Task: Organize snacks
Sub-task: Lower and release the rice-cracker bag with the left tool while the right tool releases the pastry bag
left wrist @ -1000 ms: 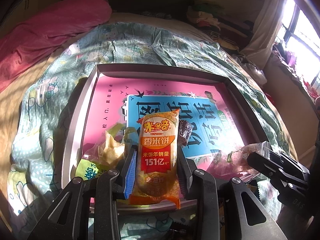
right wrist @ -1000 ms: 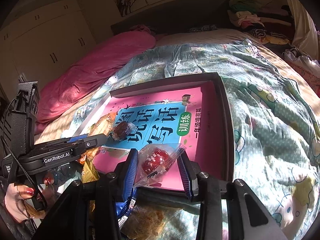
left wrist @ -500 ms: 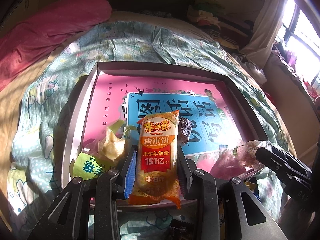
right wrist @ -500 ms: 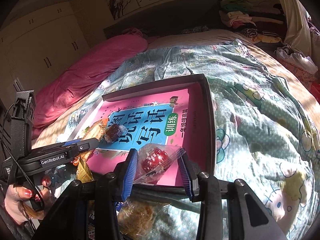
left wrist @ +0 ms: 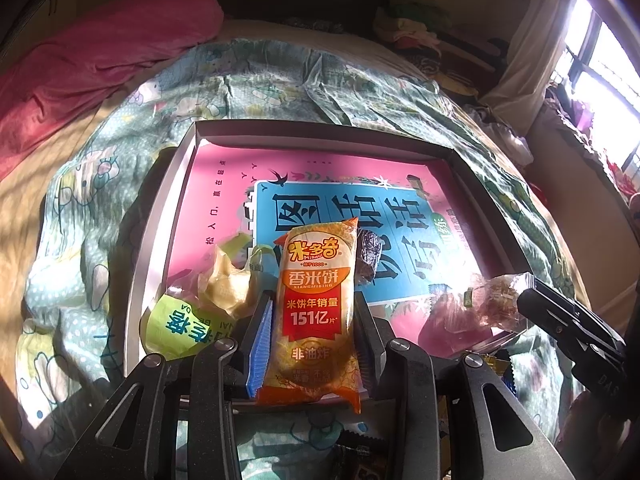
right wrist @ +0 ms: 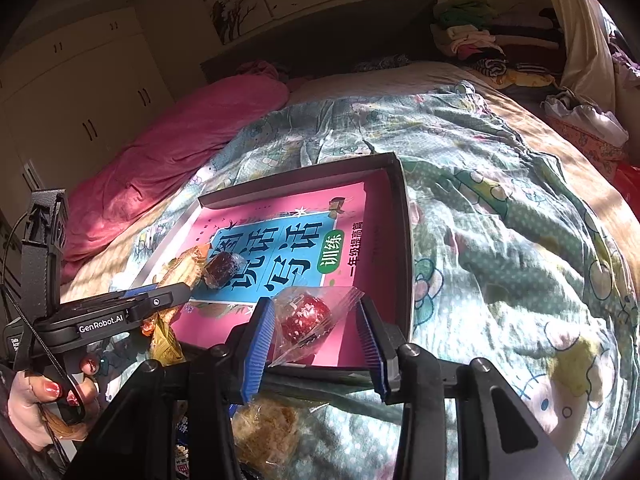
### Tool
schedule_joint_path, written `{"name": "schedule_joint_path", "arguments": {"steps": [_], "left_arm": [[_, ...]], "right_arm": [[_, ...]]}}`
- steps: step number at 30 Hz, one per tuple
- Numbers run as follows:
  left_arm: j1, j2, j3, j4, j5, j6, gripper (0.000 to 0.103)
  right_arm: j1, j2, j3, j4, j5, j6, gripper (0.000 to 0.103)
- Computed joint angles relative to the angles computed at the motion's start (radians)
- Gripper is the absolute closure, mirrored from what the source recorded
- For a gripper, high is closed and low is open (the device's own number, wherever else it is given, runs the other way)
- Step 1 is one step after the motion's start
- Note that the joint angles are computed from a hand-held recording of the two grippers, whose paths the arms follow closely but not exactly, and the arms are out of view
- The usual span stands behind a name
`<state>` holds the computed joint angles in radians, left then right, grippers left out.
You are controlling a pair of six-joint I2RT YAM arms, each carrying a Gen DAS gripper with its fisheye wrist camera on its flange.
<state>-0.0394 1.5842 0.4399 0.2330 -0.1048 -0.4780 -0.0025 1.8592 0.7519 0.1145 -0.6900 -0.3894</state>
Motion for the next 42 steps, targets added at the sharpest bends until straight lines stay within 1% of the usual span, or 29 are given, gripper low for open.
{"name": "schedule_joint_path", "arguments": {"steps": [7,18,20,21,27,31,34,38,42], "left_arm": [[-0.012,-0.028,-0.012,-0.007,-0.009,-0.009,0.056],[-0.003,-0.077,-0.017,-0.038,-0.001,-0.003,0.054],[-0.002,-0.091,-0.021,-0.044,-0.001,-0.004,0.047],[-0.004,-0.101,-0.023,-0.048,-0.005,-0.005,0.046],[0.002,-0.147,-0.036,-0.062,0.001,-0.001,0.044],[0.004,-0.173,-0.043,-0.075,0.003,0.000,0.039],[-0.001,-0.195,-0.047,-0.086,-0.001,-0.002,0.036],[-0.005,-0.236,-0.060,-0.094,-0.008,-0.001,0.032],[-0.005,-0.274,-0.069,-0.109,-0.011,-0.001,0.031]], "right_arm": [[-0.012,-0.006,-0.004,0.007,-0.010,0.010,0.058],[-0.021,-0.017,-0.008,0.013,-0.022,0.018,0.057],[-0.024,-0.021,-0.010,0.016,-0.026,0.019,0.056],[-0.024,-0.022,-0.012,0.017,-0.027,0.019,0.056],[-0.029,-0.026,-0.015,0.025,-0.038,0.029,0.054],[-0.034,-0.031,-0.017,0.026,-0.051,0.034,0.054],[-0.038,-0.032,-0.017,0.024,-0.056,0.035,0.050],[-0.040,-0.041,-0.023,0.031,-0.060,0.040,0.049],[-0.044,-0.049,-0.029,0.037,-0.063,0.042,0.048]]}}
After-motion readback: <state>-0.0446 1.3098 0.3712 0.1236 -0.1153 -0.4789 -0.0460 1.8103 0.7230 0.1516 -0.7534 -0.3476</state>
